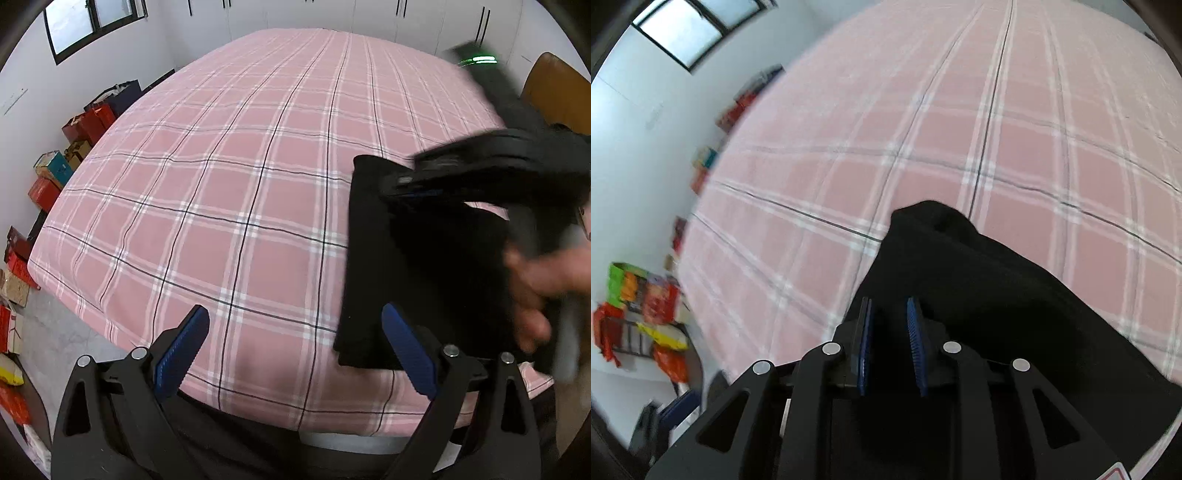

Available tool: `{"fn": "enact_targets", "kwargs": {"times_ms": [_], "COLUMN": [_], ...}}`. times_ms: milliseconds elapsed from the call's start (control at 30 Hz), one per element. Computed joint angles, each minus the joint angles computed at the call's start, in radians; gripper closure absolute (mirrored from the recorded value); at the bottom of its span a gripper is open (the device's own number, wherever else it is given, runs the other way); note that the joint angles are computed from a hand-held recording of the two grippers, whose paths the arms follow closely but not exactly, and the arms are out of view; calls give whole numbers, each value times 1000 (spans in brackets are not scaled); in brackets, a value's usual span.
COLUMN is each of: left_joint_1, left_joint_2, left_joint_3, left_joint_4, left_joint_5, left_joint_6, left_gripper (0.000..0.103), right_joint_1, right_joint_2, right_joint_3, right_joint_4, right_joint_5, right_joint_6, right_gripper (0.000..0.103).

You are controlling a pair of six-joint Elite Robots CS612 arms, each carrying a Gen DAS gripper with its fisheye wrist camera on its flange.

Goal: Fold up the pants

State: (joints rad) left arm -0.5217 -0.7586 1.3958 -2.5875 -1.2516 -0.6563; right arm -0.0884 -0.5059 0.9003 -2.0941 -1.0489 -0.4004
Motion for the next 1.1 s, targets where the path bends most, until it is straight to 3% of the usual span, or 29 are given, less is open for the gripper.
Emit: {"fn": "enact_targets", "kwargs": {"times_ms": [100, 133, 200, 300, 400, 433, 500, 633, 700, 733, 767, 833, 1000, 1100], "left_joint_1": [0, -1, -6, -14, -19, -21, -26, -34, -31, -25, -11, 8, 51, 66], "left_joint_2": [7, 9, 11, 12, 17, 19, 23, 30, 30, 30, 31, 41, 115, 150], "left_joint_3": [-8, -11, -18, -21, -33, -37, -47, -62, -60, -55, -45, -41, -105, -139], "left_joint_4": [8, 10, 23, 23, 31, 33, 38, 57, 50, 31, -11, -49, -30, -53], "left_joint_5": [-8, -9, 1, 19, 12, 14, 18, 23, -1, -32, -94, -159, -283, -399], "left_joint_6": [1, 5, 15, 37, 45, 49, 57, 67, 56, 45, 17, -26, -85, -71], "left_gripper": [11, 11, 11, 11, 11, 11, 11, 11, 10, 10, 8, 5, 5, 5], "right_joint_1": [-11, -16, -32, -52, -79, -93, -126, -150, -157, -159, -162, -181, -189, -192], "right_joint_2": [-6, -15, -57, -115, -132, -129, -133, -166, -181, -186, -188, -184, -124, -86], "right_joint_3": [51, 75, 152, 253, 298, 303, 315, 359, 382, 396, 408, 419, 337, 283], "right_joint_4": [5, -11, -94, -208, -211, -196, -169, -243, -295, -336, -369, -407, -275, -184], "right_joint_5": [-18, -13, 6, -37, -126, -115, -25, -24, -81, -130, -154, -160, -81, 33], "right_joint_6": [40, 54, 82, 57, 49, 55, 126, 180, 188, 207, 221, 264, 307, 325], "right_gripper": [84, 89, 88, 86, 82, 91, 93, 78, 49, 27, 20, 18, 18, 18]}}
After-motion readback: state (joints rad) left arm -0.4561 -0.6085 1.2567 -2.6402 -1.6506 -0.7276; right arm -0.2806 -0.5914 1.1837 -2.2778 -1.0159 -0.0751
